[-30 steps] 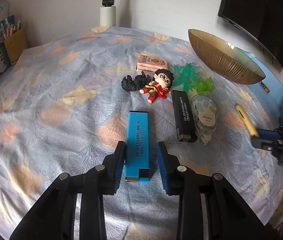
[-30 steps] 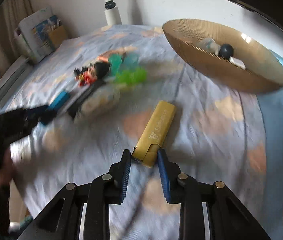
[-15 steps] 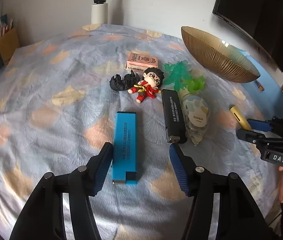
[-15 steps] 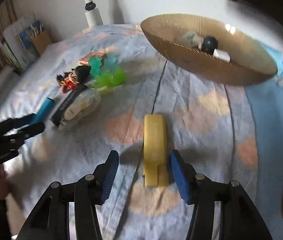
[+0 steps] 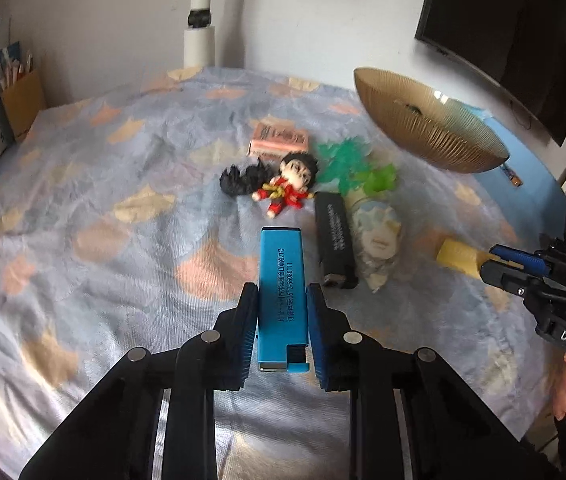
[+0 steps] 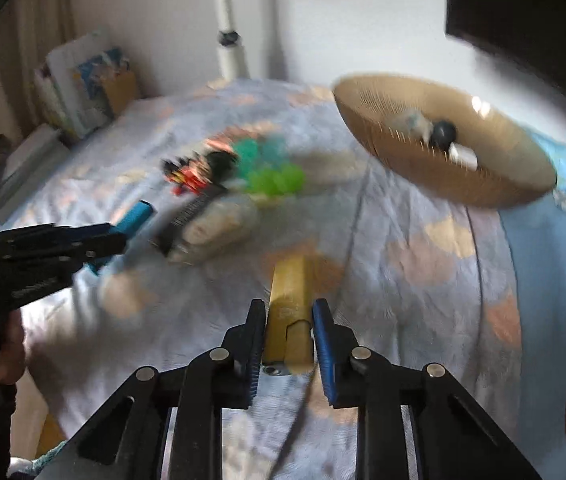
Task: Organize rigid objects
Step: 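Lift blue box with left tool while right tool lifts yellow stick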
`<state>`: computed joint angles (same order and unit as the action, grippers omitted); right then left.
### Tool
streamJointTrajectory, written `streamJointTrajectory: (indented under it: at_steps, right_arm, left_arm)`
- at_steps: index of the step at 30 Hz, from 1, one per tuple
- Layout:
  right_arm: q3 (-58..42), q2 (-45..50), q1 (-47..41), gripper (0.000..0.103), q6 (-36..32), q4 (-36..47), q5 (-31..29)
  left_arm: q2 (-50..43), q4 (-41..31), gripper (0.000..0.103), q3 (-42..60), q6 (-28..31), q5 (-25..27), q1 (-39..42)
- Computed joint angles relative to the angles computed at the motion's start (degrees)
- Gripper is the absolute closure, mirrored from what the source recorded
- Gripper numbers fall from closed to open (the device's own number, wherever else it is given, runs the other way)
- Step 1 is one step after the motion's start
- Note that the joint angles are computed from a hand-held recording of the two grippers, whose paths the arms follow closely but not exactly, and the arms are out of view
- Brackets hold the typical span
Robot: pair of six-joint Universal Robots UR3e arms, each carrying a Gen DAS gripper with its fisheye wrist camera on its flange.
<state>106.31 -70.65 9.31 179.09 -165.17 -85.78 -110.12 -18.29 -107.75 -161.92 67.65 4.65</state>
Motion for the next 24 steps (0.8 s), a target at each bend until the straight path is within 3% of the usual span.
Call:
streamJointTrajectory:
  at_steps: [4,8,10,13,15,17,24]
  right_arm:
    - [-0.57,-0.68,0.44,0.082,-1.15,2.55,-0.92]
    - [0.32,-0.6,-2.25,0.082,-1.08,5.63,3.17]
    - [0.49,-0.87,-3.17,0.076,-1.59,7.11,4.92]
    - [-2.87,0.86,-1.51,0.068,-2.34,10.51,2.11]
    - [-6.69,3.27,1.96,0.069,-2.53,12.07,-3.53]
    - [-9.54,4.77,4.41,0.08,-3.4,13.76,-6.57]
    - [-9.39,-0.63,1.62,0.08,-3.87,14.21,-0.57]
  left_arm:
    - [0.59,-0.41,0.082,0.29,-0.2,-0.06,-0.03]
    - [0.53,-2.04,0.082,0.53,-0.57,0.81,-0.27]
    - [0.04,-2.16,0.082,0.52,-0.71,0.73,-0.25]
    - [-0.32,-2.17,0.082,0.6,-0.89,0.67,-0.45]
    - [-0.23,-2.05,0.082,0.67,-0.88,0.53,-0.63]
    - [0.22,-2.15,0.082,1.18,-0.98,0.43,-1.02]
    - [0.5,-5.78,0.082,11.14,-1.53,-1.14,-3.73]
